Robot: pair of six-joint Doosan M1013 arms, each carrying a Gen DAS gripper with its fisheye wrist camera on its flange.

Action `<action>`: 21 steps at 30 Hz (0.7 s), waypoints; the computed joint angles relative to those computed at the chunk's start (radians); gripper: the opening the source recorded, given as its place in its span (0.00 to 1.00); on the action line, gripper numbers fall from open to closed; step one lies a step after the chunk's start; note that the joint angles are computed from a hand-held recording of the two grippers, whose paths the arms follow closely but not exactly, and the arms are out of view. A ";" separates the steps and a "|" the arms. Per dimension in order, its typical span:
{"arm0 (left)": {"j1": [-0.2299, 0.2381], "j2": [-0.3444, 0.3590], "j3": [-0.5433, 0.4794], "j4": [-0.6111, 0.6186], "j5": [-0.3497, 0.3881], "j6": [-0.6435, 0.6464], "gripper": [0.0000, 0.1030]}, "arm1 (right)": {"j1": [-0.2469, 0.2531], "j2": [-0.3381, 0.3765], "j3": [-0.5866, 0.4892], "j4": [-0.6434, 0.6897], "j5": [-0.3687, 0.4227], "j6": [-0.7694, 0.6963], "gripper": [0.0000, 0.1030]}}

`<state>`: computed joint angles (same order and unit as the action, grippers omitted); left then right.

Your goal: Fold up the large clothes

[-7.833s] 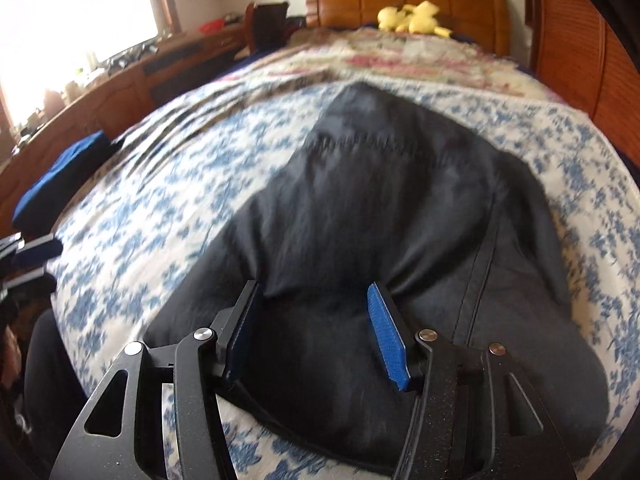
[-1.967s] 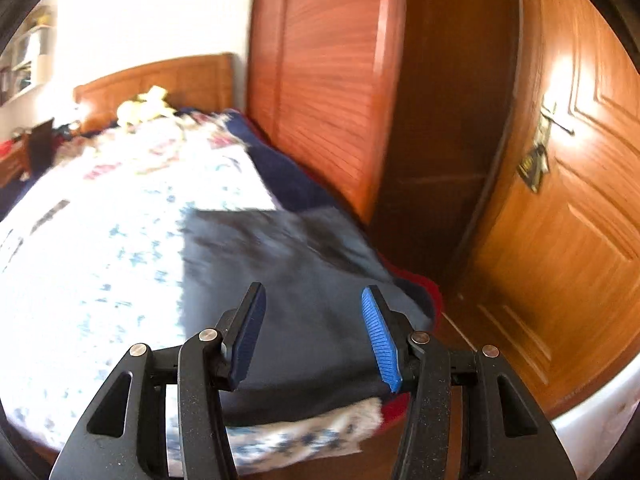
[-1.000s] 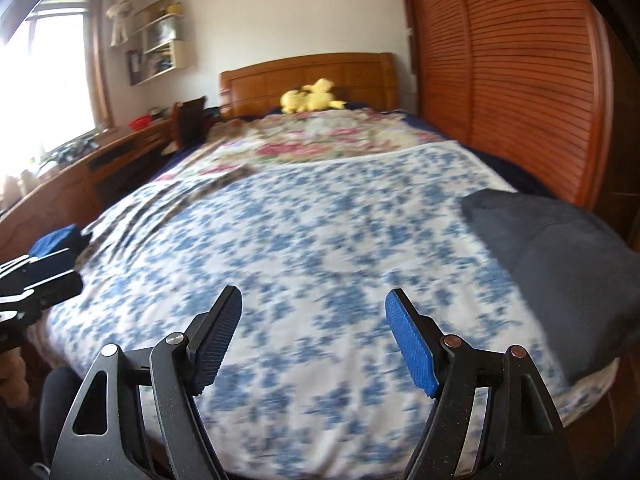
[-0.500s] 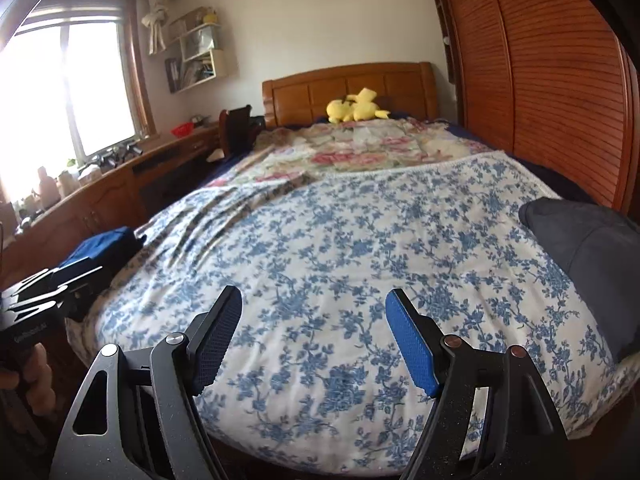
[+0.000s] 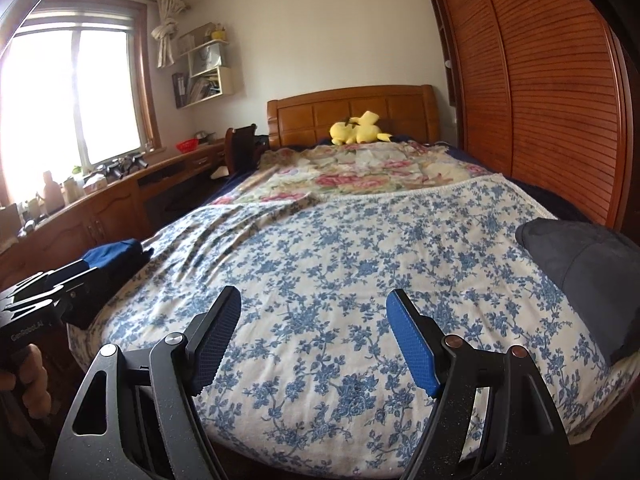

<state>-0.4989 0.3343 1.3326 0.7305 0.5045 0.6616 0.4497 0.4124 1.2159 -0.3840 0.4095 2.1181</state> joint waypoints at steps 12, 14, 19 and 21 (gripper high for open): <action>-0.008 -0.007 0.007 0.040 0.000 -0.036 0.53 | 0.000 -0.007 0.010 0.001 -0.017 -0.003 0.75; -0.009 -0.008 0.009 0.043 -0.001 -0.040 0.53 | 0.001 -0.008 0.012 0.003 -0.021 -0.006 0.75; -0.012 -0.009 0.010 0.053 -0.001 -0.048 0.53 | 0.002 -0.010 0.014 0.006 -0.025 -0.009 0.75; -0.012 -0.009 0.010 0.054 -0.001 -0.049 0.53 | 0.003 -0.011 0.016 0.005 -0.028 -0.008 0.75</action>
